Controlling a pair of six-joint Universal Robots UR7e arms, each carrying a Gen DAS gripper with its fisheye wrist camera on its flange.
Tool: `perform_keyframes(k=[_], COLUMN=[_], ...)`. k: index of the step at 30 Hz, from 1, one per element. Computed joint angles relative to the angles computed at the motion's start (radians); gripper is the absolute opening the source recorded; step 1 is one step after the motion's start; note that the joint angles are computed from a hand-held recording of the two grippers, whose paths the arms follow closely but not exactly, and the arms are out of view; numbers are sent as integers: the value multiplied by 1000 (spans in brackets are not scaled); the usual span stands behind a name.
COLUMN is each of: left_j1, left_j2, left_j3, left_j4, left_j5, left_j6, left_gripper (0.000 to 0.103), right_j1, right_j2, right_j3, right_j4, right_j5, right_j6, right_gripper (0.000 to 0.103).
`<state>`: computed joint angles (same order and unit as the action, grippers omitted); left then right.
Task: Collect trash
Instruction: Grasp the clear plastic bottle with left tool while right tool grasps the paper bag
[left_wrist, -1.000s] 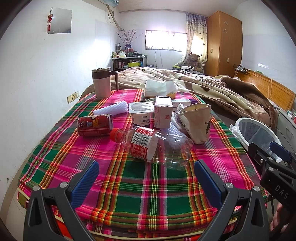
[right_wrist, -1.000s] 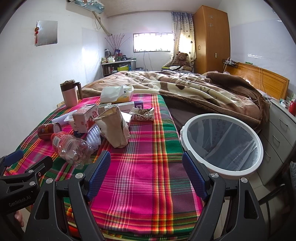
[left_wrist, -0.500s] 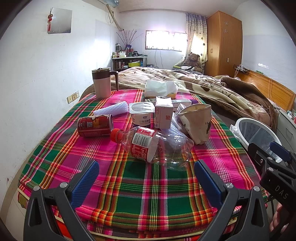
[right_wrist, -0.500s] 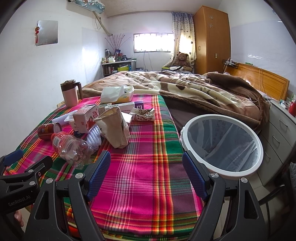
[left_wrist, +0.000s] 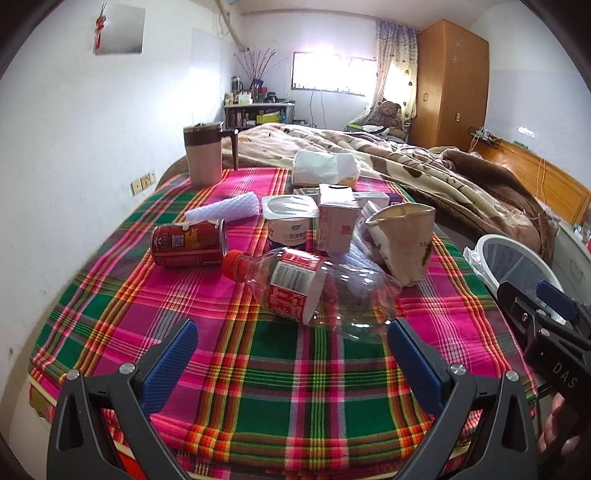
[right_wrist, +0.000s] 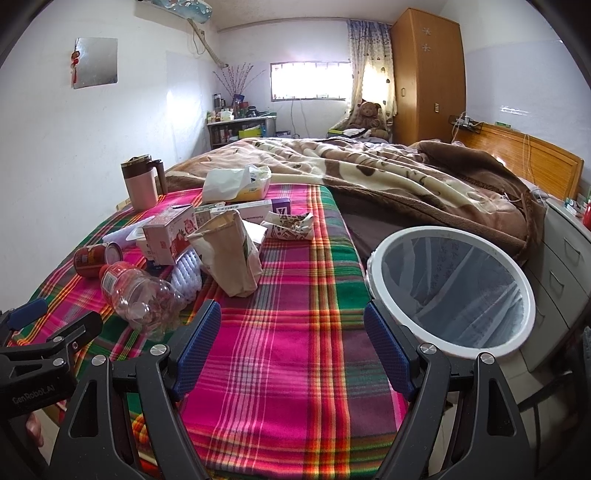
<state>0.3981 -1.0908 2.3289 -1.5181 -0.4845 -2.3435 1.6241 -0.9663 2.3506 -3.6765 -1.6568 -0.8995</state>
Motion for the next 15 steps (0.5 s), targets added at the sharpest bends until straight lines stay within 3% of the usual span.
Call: perform_keyframes(k=[8, 15], left_j1=[56, 100], left_j2=[-135, -167], left_j3=[117, 168], left_j4=[-246, -484], left_j5=[42, 81], left_j6=[123, 273], left_gripper=[103, 103], right_j1=[23, 54], right_j2=[54, 108], right_j3=[-104, -182], right_j4=[133, 233], right_j5=[9, -10], right_j6=[12, 17], right_gripper=[81, 81])
